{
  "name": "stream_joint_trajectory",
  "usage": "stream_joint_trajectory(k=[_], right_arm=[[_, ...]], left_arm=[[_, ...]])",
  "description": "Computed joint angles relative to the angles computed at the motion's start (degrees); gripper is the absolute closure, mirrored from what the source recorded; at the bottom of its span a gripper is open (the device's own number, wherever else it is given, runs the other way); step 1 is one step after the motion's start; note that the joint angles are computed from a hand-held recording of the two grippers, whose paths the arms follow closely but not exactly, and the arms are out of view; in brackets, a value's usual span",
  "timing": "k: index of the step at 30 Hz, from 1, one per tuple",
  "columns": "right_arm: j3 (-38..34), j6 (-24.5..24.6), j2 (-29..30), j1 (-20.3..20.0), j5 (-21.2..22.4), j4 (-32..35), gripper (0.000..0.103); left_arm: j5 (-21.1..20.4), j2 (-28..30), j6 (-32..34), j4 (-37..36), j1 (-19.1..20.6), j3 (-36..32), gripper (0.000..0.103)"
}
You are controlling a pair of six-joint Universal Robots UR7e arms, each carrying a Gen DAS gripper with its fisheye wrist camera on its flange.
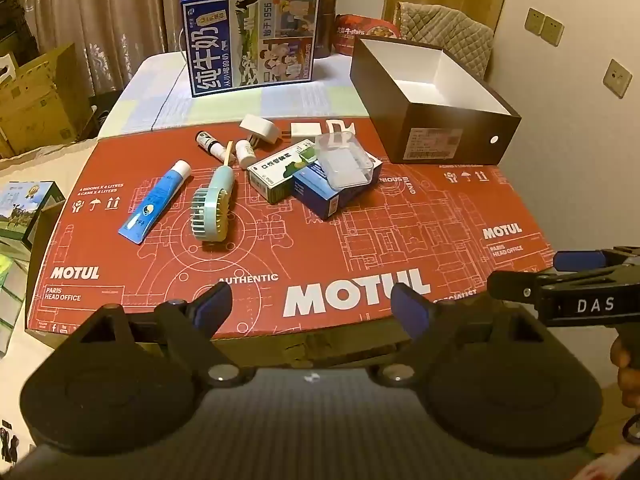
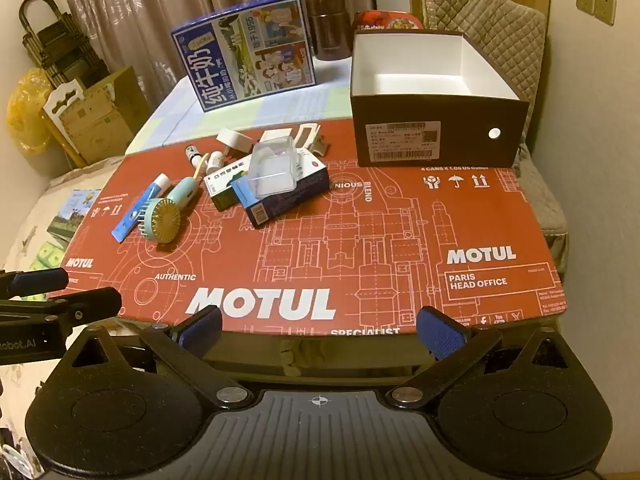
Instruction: Organize rigid objects
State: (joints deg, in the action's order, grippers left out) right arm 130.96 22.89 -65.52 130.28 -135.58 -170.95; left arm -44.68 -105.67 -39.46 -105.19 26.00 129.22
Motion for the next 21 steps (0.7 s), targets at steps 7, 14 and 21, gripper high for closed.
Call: stream_joint_trajectory(k=[7, 14, 21], right_arm=[[0.0, -0.3, -0.1, -0.1, 0.2, -0.2, 0.002], [0.1, -0.3, -0.2, -0.2, 0.3, -0.2, 0.002], [0.1, -0.2, -0.3, -0.2, 0.1, -0.1, 0.002]], left_arm=[[0.0, 0.0, 0.3, -0.1, 0.1, 0.0, 0.019], [0.2, -0.1, 0.6, -0.1, 0.3, 0.1, 0.019], [0.3, 0.2, 0.7, -0.4, 0.4, 0.1, 0.019]])
